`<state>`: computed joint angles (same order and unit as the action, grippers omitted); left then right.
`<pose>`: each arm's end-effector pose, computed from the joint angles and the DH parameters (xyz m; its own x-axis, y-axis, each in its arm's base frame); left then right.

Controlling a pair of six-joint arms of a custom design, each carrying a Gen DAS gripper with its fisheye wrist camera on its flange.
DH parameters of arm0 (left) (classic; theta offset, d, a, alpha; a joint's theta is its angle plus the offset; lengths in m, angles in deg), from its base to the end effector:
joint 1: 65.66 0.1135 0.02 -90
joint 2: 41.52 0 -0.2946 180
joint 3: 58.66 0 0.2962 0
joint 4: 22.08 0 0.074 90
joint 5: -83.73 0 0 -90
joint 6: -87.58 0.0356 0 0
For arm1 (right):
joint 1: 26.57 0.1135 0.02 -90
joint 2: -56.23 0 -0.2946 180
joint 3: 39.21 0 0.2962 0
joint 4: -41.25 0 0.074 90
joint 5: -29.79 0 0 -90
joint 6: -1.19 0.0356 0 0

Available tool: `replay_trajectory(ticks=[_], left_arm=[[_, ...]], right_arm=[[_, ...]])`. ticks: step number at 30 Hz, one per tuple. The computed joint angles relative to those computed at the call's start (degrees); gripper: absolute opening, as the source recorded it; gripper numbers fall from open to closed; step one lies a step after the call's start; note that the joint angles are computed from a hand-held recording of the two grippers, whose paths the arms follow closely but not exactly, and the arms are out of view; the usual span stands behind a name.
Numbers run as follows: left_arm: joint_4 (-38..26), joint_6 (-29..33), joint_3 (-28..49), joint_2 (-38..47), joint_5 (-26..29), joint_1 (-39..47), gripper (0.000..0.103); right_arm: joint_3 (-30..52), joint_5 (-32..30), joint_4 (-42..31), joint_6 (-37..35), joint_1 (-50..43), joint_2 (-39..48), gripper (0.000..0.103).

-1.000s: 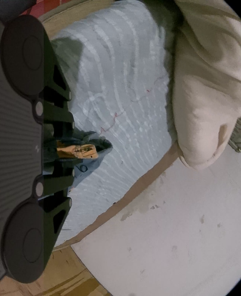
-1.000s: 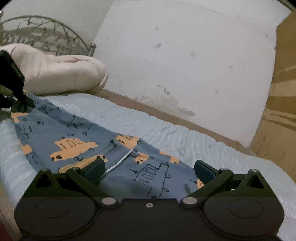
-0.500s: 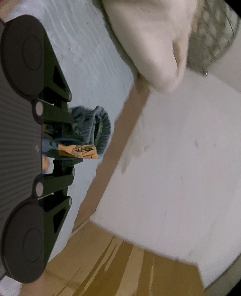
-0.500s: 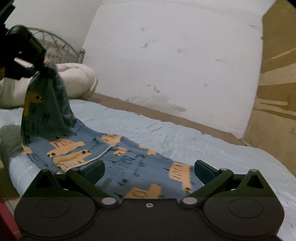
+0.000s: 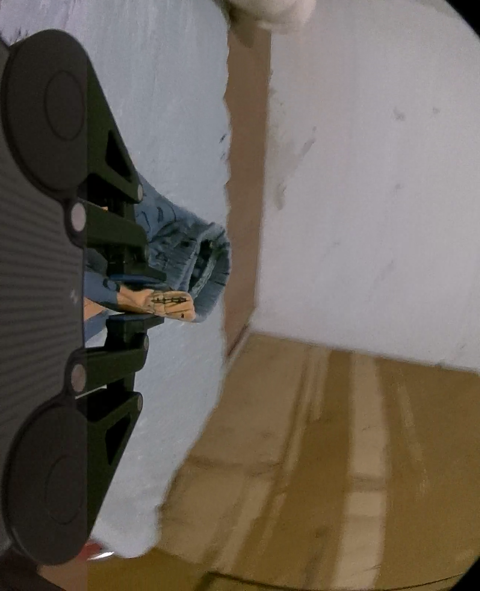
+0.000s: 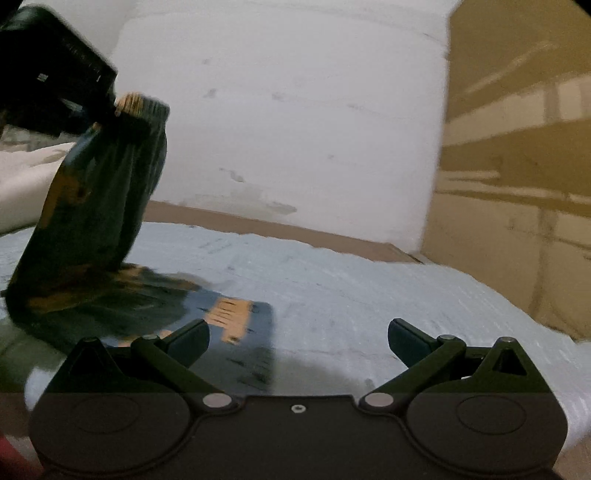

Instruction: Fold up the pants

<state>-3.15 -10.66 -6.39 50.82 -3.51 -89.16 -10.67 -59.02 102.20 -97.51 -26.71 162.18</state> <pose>0.3303 -0.1455 0.1777 -0.3903 0.0136 -0.9206 0.3875 0.9094 -0.1509 0.2706 -0.0014 0.0766 -0.2835 -0.1505 -0.9471 -0.0208 0.9883 -0.1509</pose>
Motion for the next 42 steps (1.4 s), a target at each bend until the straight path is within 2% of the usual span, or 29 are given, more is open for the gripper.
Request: replay_trajectory(ticks=[6, 10, 16, 19, 23, 25, 30, 33, 38, 42], left_arm=[[-5.0, 0.3, 4.6, 7.5, -0.8, -4.2, 0.021], [-2.4, -1.3, 1.8, 8.0, 2.8, -3.0, 0.056], [-2.1, -0.4, -1.2, 6.1, 2.2, -1.4, 0.072], [-2.6, 1.4, -4.3, 3.3, 0.1, -0.4, 0.076], [-0.1, 7.6, -9.2, 0.7, -6.9, -1.2, 0.082], [0.6, 9.2, -11.8, -1.3, -8.3, -1.1, 0.086], [-0.7, 8.3, -16.8, -8.7, -12.3, 0.7, 0.100], [-1.6, 5.4, -17.8, -11.4, -15.9, 2.4, 0.102], [-0.6, 6.7, -17.2, -9.4, -13.7, 2.5, 0.102], [1.9, 10.8, -15.7, -4.7, -10.6, -0.8, 0.100]], right_arm=[[0.4, 0.4, 3.6, 3.9, -3.5, 4.2, 0.102], [1.4, 0.6, 3.2, 4.7, -3.9, 5.6, 0.102], [2.3, 0.8, 3.8, 5.6, -3.6, 7.3, 0.102], [2.8, -0.2, 3.8, 6.4, -4.0, 8.3, 0.102], [3.4, -2.6, 2.4, 7.7, -4.8, 8.6, 0.102], [3.7, -4.0, 1.7, 8.2, -5.0, 8.6, 0.102], [3.5, -6.3, 2.1, 8.3, -4.8, 8.8, 0.102], [3.2, -6.9, 2.8, 8.0, -4.1, 9.0, 0.102], [3.5, -10.2, -0.2, 7.9, -4.3, 6.9, 0.102], [6.4, -20.6, -7.7, 7.9, -7.1, 2.5, 0.102]])
